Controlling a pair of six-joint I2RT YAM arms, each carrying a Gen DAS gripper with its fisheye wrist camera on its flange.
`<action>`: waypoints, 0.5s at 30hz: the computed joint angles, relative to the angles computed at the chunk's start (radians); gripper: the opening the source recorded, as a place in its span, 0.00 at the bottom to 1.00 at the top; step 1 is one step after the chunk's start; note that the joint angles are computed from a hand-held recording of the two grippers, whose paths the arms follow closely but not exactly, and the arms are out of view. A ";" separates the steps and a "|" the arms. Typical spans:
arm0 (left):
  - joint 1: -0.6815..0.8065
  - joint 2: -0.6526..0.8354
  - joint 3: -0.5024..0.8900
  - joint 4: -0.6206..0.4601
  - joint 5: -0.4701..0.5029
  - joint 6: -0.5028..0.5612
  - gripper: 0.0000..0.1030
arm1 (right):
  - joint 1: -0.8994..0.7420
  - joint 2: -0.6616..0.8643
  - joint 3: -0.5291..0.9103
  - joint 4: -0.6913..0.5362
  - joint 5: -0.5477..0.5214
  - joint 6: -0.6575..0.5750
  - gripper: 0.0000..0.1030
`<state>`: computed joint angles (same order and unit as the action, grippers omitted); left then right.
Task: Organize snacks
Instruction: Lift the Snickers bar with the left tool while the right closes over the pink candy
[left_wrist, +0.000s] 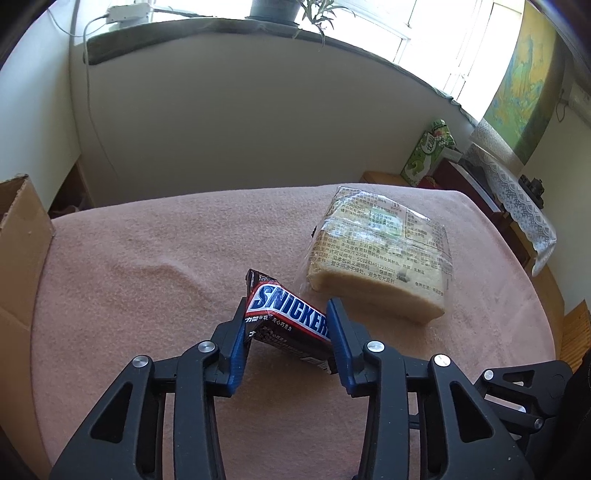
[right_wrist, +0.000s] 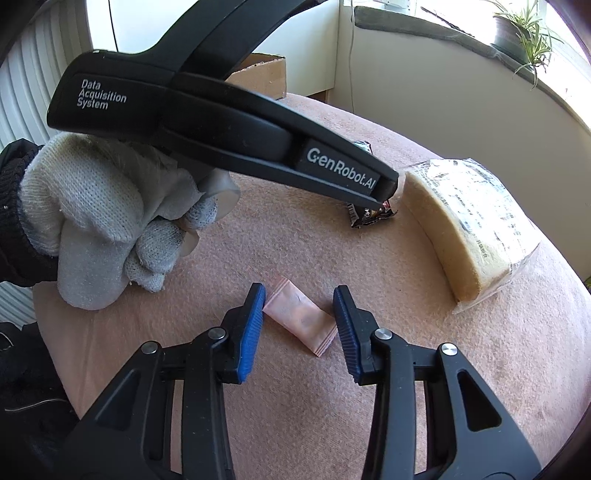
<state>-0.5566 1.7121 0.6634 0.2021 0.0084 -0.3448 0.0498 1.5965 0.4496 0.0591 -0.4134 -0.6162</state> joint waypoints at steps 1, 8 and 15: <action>-0.006 -0.002 0.001 0.000 -0.007 -0.004 0.36 | -0.007 -0.002 -0.002 0.001 -0.002 0.001 0.39; -0.008 -0.046 -0.017 0.001 -0.009 0.000 0.24 | -0.083 0.002 -0.015 0.021 -0.059 -0.002 0.38; -0.033 -0.017 -0.006 0.033 -0.028 -0.010 0.23 | -0.100 -0.004 -0.020 0.030 -0.055 0.007 0.38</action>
